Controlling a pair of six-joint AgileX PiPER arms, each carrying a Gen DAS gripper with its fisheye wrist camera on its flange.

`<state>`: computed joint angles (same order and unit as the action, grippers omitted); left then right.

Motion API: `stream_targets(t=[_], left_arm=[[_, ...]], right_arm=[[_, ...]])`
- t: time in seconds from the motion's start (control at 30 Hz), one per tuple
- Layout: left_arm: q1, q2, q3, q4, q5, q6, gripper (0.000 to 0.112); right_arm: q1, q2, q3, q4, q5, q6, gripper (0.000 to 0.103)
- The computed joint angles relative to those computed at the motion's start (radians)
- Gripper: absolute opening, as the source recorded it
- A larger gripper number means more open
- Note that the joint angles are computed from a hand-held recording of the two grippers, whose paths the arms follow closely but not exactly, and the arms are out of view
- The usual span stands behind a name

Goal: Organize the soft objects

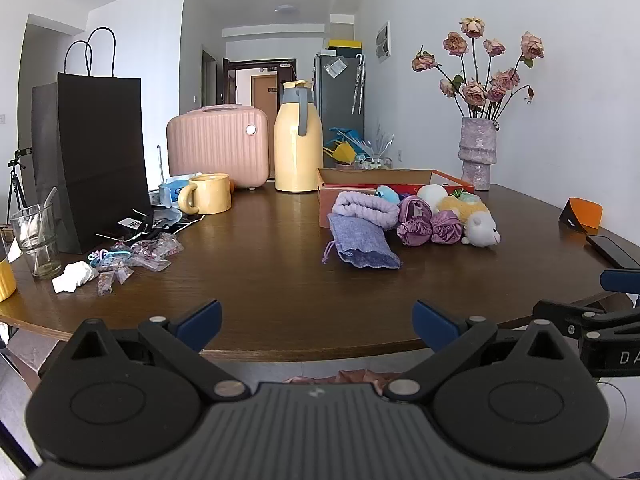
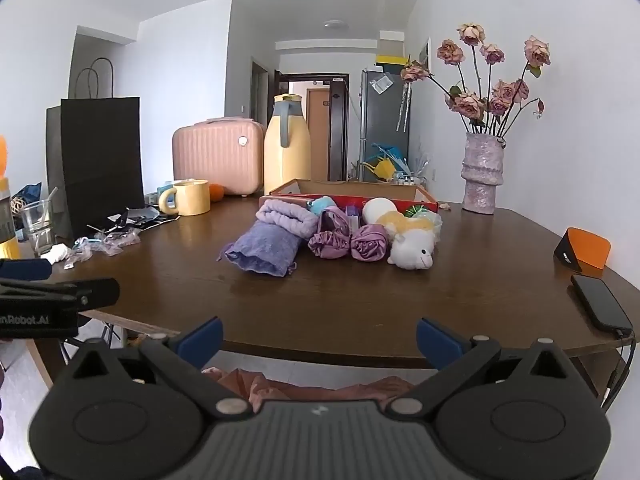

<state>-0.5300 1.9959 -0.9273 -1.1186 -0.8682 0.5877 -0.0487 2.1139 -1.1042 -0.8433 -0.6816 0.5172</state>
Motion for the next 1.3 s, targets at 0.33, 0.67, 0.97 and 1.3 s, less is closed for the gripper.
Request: stream_targets(t=[0.33, 0.67, 0.97, 1.3], left_arm=[[-0.004, 0.004, -0.003, -0.003, -0.008, 0.003, 0.103], [-0.002, 0.002, -0.001, 0.001, -0.005, 0.002, 0.103], [0.001, 0.008, -0.003, 0.004, -0.003, -0.001, 0.103], [0.003, 0.005, -0.005, 0.001, 0.003, 0.006, 0.103]], right_arm=[[-0.008, 0.000, -0.004, -0.016, 0.004, 0.026, 0.103], [-0.008, -0.004, 0.002, -0.007, -0.002, 0.016, 0.103], [-0.008, -0.007, 0.004, -0.019, -0.003, 0.017, 0.103], [-0.010, -0.002, -0.006, -0.020, 0.009, 0.041, 0.103]])
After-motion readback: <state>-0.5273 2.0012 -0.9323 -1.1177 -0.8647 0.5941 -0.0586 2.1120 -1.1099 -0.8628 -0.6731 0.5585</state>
